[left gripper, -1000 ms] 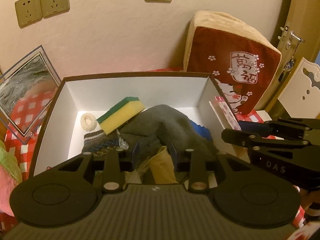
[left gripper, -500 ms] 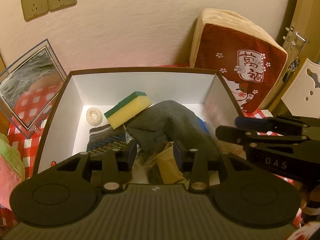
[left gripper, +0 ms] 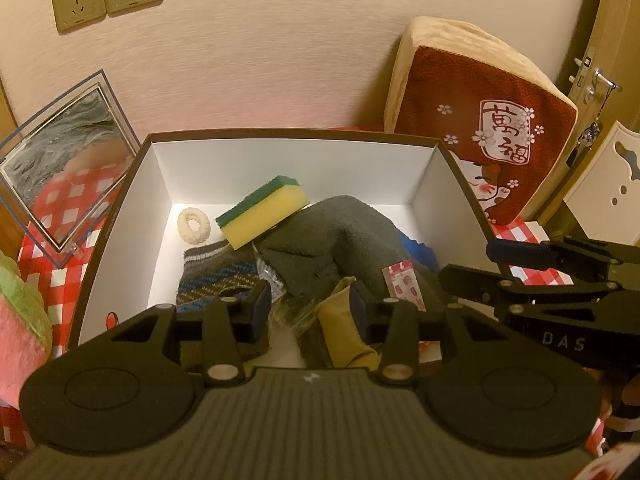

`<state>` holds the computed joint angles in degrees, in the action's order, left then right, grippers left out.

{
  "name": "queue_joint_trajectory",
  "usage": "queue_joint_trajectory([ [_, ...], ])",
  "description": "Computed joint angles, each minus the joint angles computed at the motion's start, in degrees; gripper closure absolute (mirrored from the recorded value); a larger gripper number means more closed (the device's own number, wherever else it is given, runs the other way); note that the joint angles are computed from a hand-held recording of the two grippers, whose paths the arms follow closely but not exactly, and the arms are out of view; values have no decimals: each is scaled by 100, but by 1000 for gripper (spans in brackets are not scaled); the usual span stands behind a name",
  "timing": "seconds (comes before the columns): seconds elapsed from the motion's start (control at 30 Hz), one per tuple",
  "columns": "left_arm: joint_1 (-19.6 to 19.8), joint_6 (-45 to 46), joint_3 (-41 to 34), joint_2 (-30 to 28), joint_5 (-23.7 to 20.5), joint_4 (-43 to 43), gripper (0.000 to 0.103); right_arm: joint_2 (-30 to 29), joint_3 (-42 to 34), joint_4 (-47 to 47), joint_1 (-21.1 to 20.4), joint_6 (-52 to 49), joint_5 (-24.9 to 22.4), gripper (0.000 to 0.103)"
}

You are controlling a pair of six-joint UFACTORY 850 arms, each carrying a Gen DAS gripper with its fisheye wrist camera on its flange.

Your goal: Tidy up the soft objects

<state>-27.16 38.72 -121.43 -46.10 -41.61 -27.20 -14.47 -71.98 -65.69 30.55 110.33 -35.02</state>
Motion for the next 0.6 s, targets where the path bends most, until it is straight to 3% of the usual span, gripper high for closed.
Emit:
queue_joint_trajectory([
  [0.6,31,38,848,678,391,-186,55,292,190,-48,264,206,-219,40],
])
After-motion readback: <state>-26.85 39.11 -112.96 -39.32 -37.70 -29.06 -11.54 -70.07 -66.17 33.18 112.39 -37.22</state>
